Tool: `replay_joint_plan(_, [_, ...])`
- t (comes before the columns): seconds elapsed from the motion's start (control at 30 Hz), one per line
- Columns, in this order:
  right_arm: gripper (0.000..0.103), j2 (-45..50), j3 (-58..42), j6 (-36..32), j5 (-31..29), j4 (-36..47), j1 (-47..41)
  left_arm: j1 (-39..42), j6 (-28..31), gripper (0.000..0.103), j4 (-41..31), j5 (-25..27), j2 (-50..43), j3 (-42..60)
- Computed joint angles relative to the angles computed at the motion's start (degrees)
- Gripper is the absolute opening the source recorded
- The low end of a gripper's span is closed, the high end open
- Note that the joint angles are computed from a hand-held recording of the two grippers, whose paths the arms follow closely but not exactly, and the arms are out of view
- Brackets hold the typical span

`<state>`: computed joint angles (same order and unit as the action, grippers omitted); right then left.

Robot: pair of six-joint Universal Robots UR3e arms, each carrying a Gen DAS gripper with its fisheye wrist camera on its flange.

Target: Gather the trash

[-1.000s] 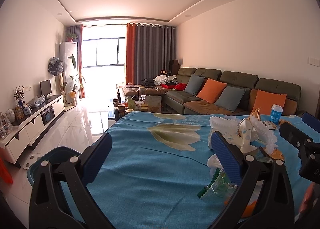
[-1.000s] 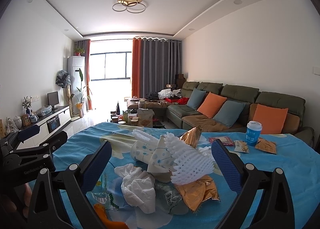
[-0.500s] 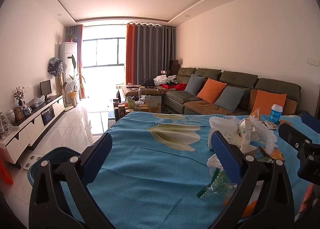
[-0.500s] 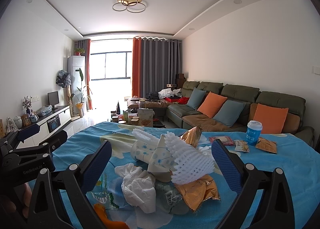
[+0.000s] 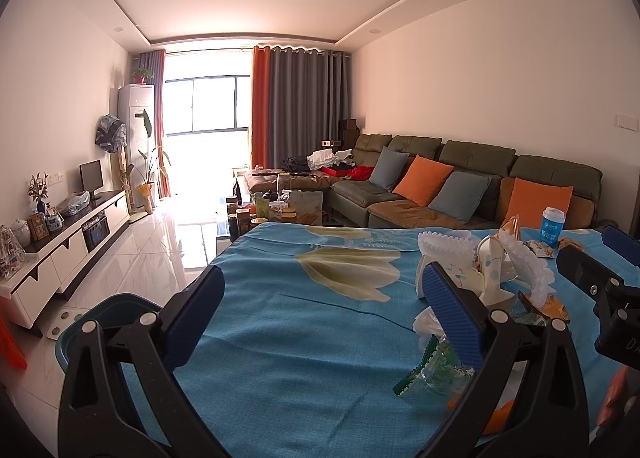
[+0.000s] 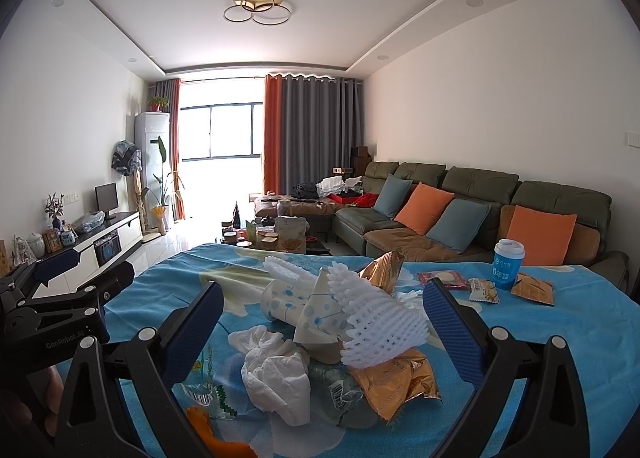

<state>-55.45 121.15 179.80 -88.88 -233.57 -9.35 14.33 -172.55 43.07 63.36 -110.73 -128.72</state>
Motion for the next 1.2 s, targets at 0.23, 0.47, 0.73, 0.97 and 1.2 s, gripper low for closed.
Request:
replay_joint_plan(0.23, [0.096, 0.0, -0.1, 0.0, 0.1, 0.0, -0.1, 0.0, 0.3, 0.097, -0.5, -0.2, 0.6, -0.4])
replay_joint_plan(0.47, [0.096, -0.2, 0.7, 0.6, -0.3, 0.0, 0.0, 0.4, 1.7, 0.097, -2.0, -1.9, 1.6, -0.9])
replay_joint_plan(0.73, [0.096, -2.4, 0.4, 2.3, 1.7, 6.9, -2.2, 1.1, 7.7, 0.097, -9.2, -8.5, 2.5, -1.1])
replay_joint_plan(0.97, [0.091, -2.8, -4.9, 0.7, 3.2, 18.9, -3.5, 0.5, 17.5, 0.096, -27.0, -14.0, 2.6, 2.3])
replay_joint_plan(1.2, [0.059, -1.3, -10.1, 0.0, 5.6, 28.0, -5.6, -1.4, 21.3, 0.073, -37.7, -15.6, -0.3, 6.9])
